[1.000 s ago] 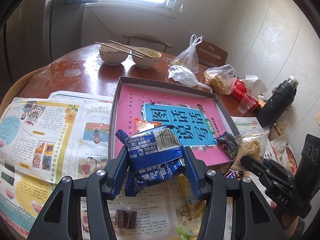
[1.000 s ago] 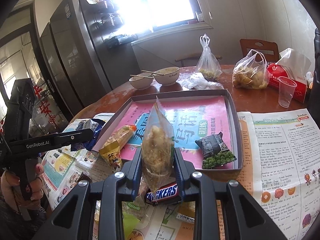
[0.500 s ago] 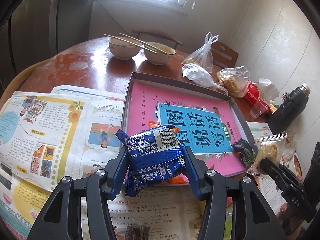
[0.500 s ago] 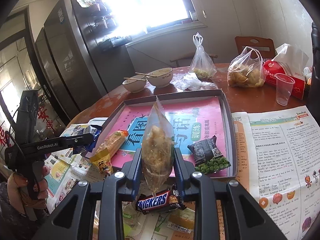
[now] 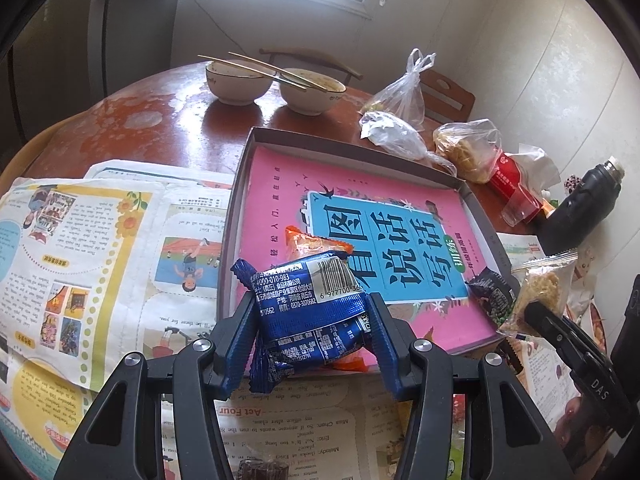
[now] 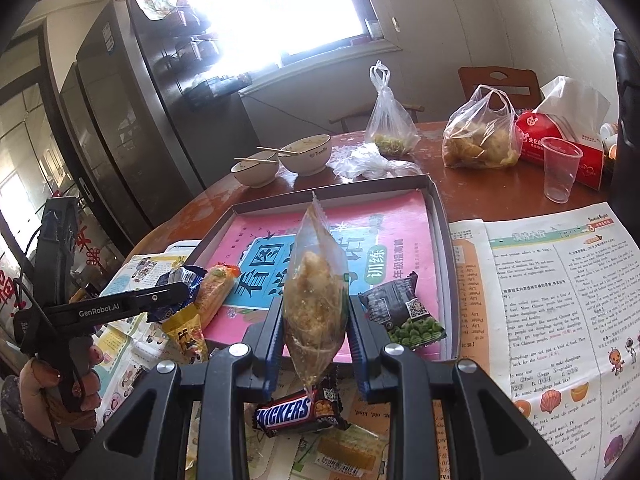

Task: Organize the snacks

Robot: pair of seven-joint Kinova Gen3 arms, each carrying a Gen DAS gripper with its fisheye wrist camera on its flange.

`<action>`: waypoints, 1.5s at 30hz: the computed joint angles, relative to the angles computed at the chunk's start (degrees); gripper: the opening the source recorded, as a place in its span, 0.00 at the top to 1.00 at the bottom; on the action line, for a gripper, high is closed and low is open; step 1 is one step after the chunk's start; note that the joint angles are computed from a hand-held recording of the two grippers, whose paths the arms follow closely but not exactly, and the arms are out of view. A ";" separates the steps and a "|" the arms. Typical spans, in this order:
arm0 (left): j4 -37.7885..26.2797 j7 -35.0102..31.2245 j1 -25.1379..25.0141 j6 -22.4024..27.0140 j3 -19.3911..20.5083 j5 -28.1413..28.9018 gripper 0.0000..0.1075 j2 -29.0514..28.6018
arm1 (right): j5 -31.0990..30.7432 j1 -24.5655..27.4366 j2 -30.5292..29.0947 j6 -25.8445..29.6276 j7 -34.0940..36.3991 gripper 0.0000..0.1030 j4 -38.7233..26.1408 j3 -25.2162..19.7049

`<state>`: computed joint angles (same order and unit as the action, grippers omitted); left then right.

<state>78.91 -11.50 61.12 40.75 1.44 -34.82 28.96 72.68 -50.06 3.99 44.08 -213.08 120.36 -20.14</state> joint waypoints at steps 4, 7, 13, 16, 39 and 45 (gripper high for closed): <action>-0.88 -0.94 -0.12 -0.06 0.31 0.24 0.49 0.62 | 0.19 0.23 0.32 -0.44 -0.37 0.71 -0.01 0.30; -1.60 -2.07 -0.24 -0.19 0.46 0.68 0.49 1.08 | 0.15 0.37 0.54 -0.72 -0.24 0.71 -0.08 0.50; -3.31 -4.50 -0.31 -0.13 0.50 2.00 0.49 2.06 | 0.21 0.83 0.80 -1.58 -0.45 0.71 0.03 1.03; -4.35 -5.78 -0.34 0.10 0.47 2.73 0.49 2.66 | -0.09 1.03 0.84 -1.78 -0.67 0.71 0.10 1.21; -11.57 -13.32 0.03 2.59 -0.21 6.86 0.49 6.59 | -1.98 1.55 3.84 -3.44 3.87 0.71 -2.66 3.26; -12.94 -15.32 -0.19 2.33 -0.02 8.11 0.49 7.37 | -3.51 0.83 4.91 -3.44 6.05 0.71 -3.40 4.07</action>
<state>65.97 -26.82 60.93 43.08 1.42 -26.70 36.34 69.17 -49.23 8.90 40.64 -207.03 116.96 -16.07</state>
